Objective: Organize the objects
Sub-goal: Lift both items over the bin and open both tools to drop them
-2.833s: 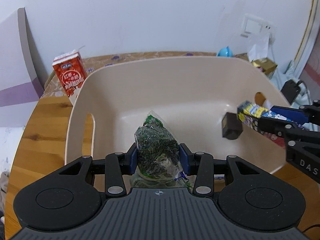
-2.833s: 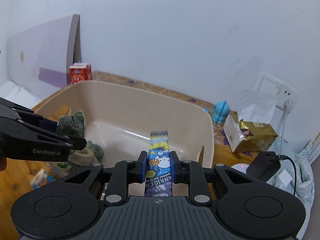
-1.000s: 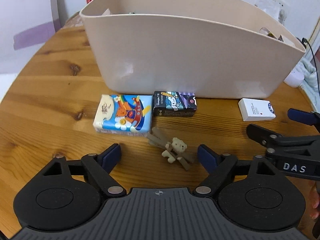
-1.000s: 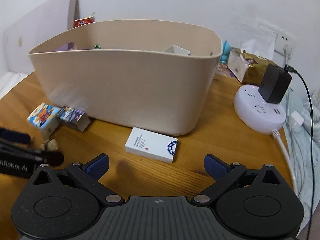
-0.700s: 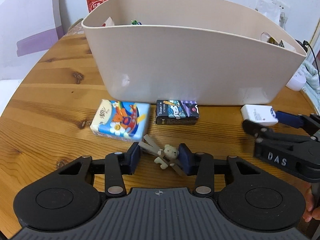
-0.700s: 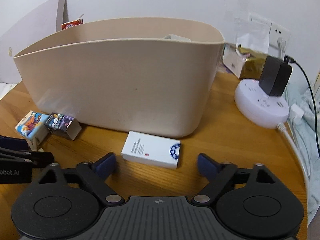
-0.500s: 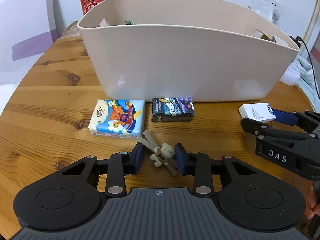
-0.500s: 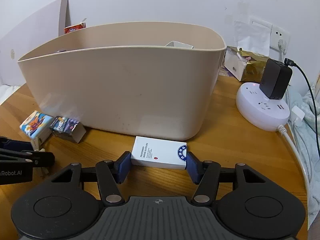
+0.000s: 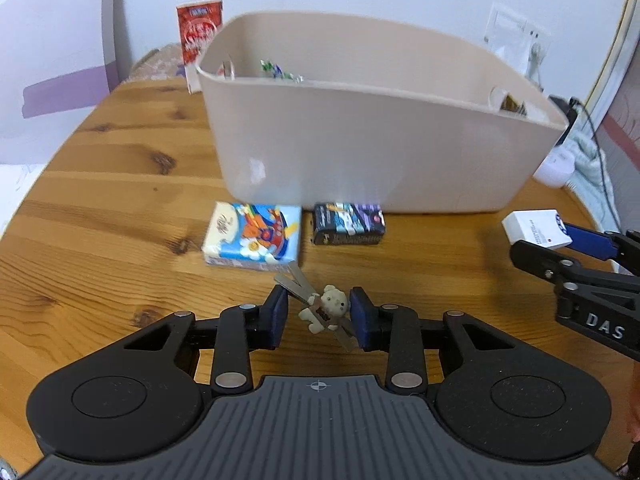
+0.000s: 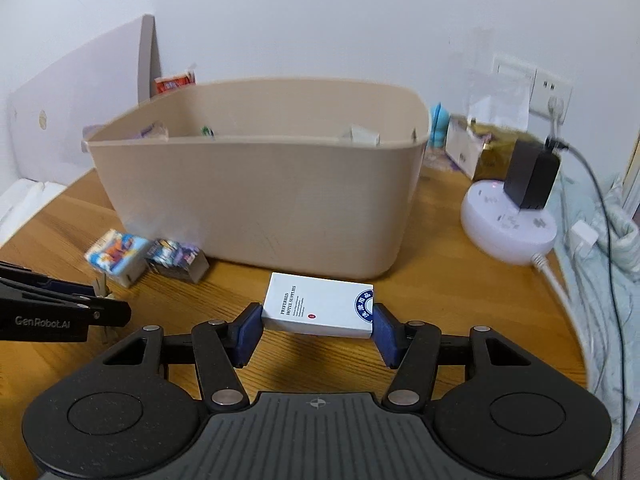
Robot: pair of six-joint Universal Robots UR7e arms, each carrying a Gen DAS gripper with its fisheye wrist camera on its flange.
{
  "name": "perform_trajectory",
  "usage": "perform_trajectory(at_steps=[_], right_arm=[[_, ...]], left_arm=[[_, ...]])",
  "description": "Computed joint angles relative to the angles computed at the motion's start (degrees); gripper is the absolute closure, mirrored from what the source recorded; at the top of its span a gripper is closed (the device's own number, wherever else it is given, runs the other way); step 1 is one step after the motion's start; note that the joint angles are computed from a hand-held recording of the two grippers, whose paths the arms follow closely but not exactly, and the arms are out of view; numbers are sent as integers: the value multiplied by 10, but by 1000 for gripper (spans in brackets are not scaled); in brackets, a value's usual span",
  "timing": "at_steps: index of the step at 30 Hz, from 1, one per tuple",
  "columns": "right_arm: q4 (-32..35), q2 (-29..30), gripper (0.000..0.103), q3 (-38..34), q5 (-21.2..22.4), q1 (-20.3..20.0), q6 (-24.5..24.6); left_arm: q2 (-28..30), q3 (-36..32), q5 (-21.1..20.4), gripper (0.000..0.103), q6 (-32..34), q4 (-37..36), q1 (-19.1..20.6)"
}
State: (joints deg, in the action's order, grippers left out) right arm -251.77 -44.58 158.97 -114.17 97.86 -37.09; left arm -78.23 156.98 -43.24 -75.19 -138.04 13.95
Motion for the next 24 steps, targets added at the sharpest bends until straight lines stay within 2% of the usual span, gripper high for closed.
perform_trajectory(at_steps=[1,5,9,14,18,24], right_arm=[[-2,-5,48,3,-3,9,1],[-9,-29,48,13,-12,44,9],[9,-69,48,16,-18,75,18],[36,-115,48,3,-30,110,21],[64,-147,48,-18,-34,125,18],[98,-166,48,-53,-36,127,11]], left_arm=[[-16,2,5,69,3,10,0],[-72,-9,10,69,-38,101,-39],[-124,-21,31,69,-53,170,-60],[-155,-45,74,69,-32,210,-56],[-152,-65,108,69,9,192,-32],[-90,-93,146,69,127,74,24]])
